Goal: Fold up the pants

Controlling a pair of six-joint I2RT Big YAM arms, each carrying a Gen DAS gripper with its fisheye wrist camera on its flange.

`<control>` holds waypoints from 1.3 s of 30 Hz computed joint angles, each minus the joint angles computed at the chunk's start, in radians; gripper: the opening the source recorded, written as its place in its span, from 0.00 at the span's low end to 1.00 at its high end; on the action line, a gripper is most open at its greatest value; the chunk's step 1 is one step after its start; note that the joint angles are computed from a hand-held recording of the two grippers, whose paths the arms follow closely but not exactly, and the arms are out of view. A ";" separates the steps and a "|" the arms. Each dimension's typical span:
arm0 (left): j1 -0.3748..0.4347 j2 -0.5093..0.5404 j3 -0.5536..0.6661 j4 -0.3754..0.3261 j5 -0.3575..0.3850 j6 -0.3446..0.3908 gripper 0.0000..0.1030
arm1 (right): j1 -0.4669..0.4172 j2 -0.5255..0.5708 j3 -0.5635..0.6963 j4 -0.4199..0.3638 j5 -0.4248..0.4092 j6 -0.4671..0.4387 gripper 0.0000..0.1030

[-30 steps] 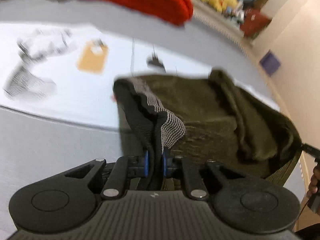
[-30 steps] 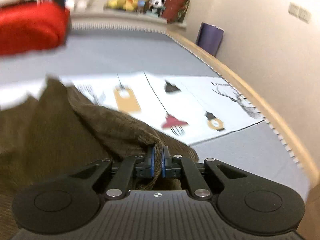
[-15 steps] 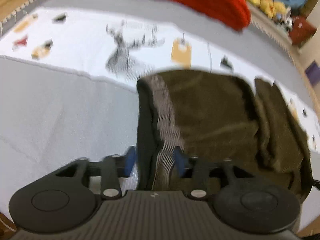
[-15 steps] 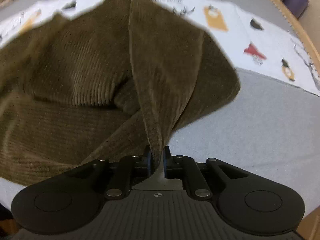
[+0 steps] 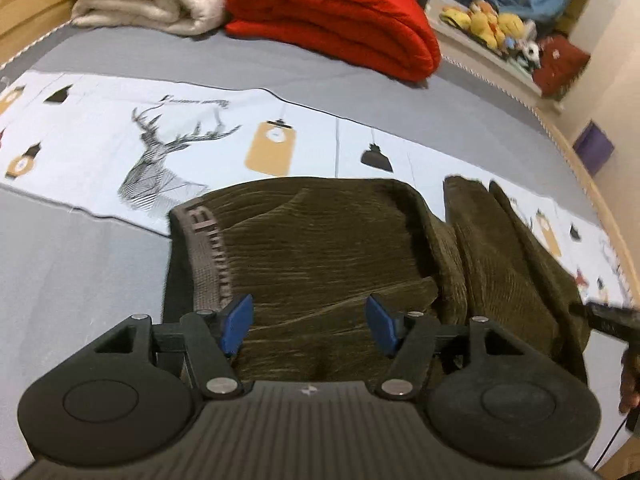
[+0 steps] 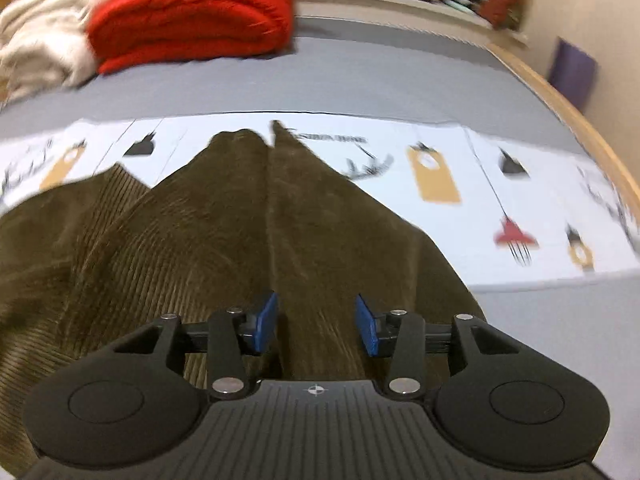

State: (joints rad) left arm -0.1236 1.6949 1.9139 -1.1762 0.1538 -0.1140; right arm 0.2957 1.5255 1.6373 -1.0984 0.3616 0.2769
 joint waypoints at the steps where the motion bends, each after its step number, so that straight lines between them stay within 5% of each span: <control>1: -0.013 0.013 0.014 -0.012 -0.023 0.004 0.66 | 0.004 0.025 0.024 -0.005 0.006 -0.024 0.49; 11: -0.064 0.089 0.088 -0.119 -0.005 0.123 0.72 | -0.011 0.187 0.153 -0.083 0.032 -0.110 0.46; 13: -0.069 0.097 0.089 -0.139 -0.003 0.141 0.72 | -0.013 0.184 0.151 -0.088 0.045 -0.118 0.15; 14: -0.072 0.097 0.087 -0.142 -0.005 0.148 0.72 | -0.016 0.174 0.144 -0.084 0.046 -0.119 0.10; 22: -0.084 0.055 0.057 -0.129 -0.016 0.160 0.72 | -0.117 -0.061 -0.030 -0.052 -0.005 -0.071 0.07; 31: -0.116 0.006 0.018 -0.116 -0.029 0.166 0.73 | -0.273 -0.291 -0.277 -0.320 -0.267 -0.254 0.07; 34: -0.121 0.006 0.019 -0.114 -0.038 0.161 0.78 | -0.295 -0.356 -0.305 -0.244 -0.265 -0.244 0.11; 37: -0.121 0.009 0.022 -0.110 -0.044 0.150 0.78 | -0.358 -0.423 -0.313 -0.101 -0.315 -0.128 0.33; 39: -0.118 0.017 0.029 -0.116 -0.052 0.142 0.78 | -0.390 -0.460 -0.330 0.003 -0.319 -0.043 0.38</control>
State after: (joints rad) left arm -0.2421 1.7114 1.9425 -1.2917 0.1015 0.0278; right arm -0.0942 1.0653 1.3076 -1.0952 0.0422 0.2344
